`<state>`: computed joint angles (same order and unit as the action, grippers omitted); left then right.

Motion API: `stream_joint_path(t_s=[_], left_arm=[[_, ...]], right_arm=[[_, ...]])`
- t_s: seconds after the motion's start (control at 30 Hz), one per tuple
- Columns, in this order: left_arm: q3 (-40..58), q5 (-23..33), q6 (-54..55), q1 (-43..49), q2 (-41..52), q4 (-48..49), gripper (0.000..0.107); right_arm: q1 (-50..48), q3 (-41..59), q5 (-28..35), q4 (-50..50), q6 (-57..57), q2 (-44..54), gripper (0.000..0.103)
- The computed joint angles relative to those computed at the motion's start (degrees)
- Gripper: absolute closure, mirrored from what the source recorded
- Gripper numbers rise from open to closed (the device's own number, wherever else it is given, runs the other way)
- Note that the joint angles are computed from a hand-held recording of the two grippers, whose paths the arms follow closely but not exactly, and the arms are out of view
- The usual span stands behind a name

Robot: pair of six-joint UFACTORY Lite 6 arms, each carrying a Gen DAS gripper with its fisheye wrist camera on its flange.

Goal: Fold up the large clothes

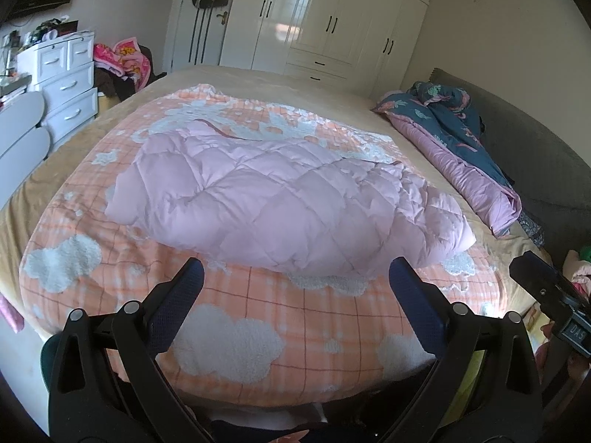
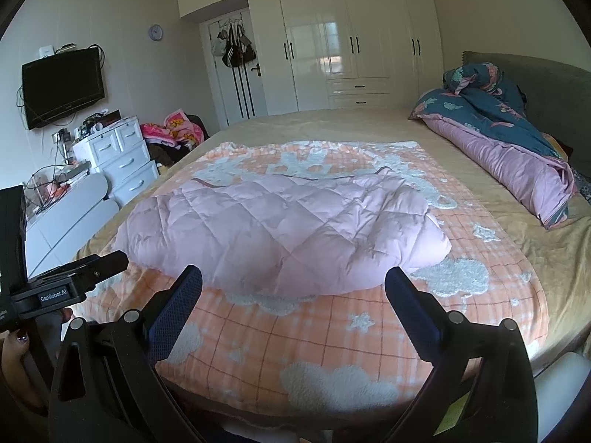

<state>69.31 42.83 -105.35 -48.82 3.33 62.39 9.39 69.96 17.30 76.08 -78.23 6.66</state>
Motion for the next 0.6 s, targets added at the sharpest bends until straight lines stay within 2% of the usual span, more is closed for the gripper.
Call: stream_joint_path(t_s=[0.6], left_arm=[[0.15,1.13,0.14,-0.40,0.05,0.00,0.013]], right_arm=[[-0.03,-0.15,-0.04,-0.77,0.61,-0.11,0.004]])
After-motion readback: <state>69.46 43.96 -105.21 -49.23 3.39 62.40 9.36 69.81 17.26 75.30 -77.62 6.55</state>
